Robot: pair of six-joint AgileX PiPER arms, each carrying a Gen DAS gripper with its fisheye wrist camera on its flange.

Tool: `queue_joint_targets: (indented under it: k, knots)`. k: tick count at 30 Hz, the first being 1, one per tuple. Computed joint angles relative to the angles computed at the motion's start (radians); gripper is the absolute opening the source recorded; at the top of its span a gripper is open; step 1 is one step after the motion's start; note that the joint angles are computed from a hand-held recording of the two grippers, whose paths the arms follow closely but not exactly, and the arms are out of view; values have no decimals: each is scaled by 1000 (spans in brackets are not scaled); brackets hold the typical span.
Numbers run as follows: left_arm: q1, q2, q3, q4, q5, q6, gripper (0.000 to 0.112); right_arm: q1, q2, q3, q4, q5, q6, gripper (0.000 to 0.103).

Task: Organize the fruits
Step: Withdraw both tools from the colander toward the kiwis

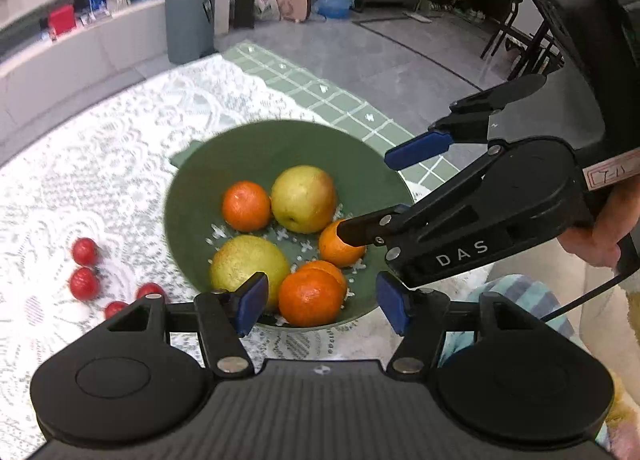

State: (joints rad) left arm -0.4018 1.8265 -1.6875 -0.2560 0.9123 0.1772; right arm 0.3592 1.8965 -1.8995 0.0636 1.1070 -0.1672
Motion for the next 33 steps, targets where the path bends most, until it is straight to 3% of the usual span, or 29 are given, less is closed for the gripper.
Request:
queue_joint_targets:
  k: [8,12,16,21,27,33]
  knots:
    - [23,-168,180,45,-127,-15,73,95,-150,207,-74,-224,241,71]
    - [52,-248,279,55,-192,-21,73,178,-219,329,-185,-367,439,71]
    - [71,-343,395,138,-274,-88,73,280,-268,439,-415,-478,746,71]
    - [130,-428,504,178,-340,-154,73,404,-284,536,-731,-531,1148,71]
    - [211,-486,614,165,-409,-166,73,552,-267,636,-1125,-515,1615,71]
    - [285,-528,719,54,-457,-64,73,616,-211,678,-1268,-478,1777,71]
